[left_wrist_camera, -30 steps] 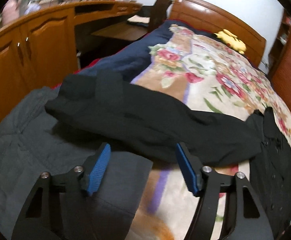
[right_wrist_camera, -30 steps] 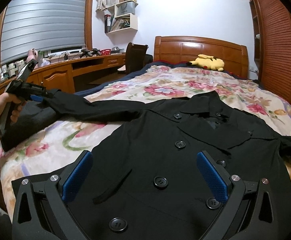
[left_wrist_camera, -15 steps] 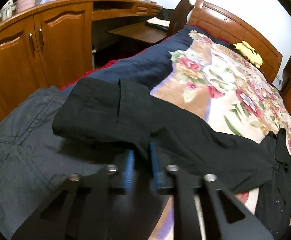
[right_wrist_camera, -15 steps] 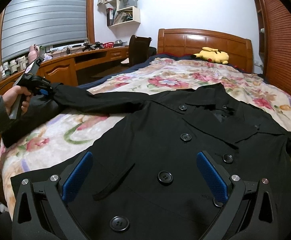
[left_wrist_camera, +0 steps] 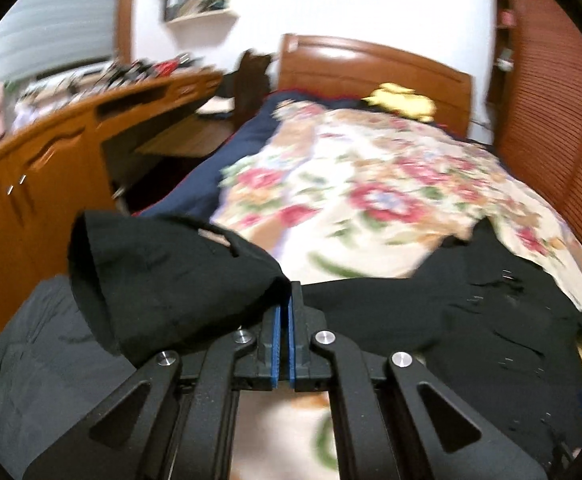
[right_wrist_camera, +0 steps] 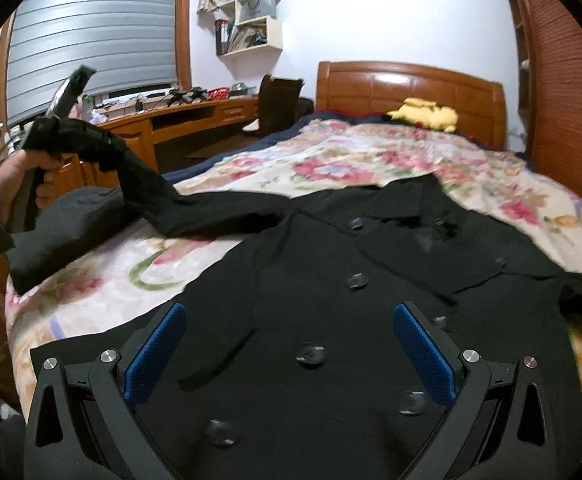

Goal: Fold large clothes
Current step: 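Carry the sleeve with the left tool across the coat front and release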

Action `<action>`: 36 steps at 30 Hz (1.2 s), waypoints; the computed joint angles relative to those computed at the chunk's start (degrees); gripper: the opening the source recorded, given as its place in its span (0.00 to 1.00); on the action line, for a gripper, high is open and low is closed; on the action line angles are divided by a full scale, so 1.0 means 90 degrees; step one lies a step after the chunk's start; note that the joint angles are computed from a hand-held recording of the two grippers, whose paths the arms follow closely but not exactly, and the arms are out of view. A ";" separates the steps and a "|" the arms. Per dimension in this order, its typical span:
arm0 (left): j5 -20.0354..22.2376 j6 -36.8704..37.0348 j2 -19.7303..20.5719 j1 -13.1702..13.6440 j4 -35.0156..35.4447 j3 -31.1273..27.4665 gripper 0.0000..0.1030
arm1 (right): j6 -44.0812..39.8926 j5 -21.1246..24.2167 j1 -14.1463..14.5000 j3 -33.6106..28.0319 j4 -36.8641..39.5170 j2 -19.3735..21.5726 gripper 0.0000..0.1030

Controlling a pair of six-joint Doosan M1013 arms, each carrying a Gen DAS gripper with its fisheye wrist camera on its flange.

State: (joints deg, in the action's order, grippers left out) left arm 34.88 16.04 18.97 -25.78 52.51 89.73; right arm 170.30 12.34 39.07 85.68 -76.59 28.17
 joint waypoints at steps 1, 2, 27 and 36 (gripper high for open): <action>-0.0035 0.0041 -0.0001 -0.0093 0.0061 -0.0050 0.03 | 0.0255 0.0038 -0.0025 0.0066 -0.0219 -0.0043 1.00; -0.0119 0.0141 0.0010 -0.0205 0.0063 -0.0127 0.03 | 0.0408 0.0080 -0.0048 0.0119 -0.0329 -0.0076 1.00; -0.1137 0.1602 0.0458 -0.1551 -0.0461 -0.0299 0.04 | 0.1113 0.1075 -0.0068 0.0668 -0.0197 -0.0527 1.00; -0.0894 -0.0757 0.0227 -0.1745 0.1498 0.0460 0.79 | 0.0645 0.0995 -0.0124 0.0504 0.0235 -0.0469 1.00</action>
State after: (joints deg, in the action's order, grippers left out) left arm 26.83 9.23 21.01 -41.49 65.99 93.87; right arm 176.10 21.30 37.95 90.21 -74.48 23.95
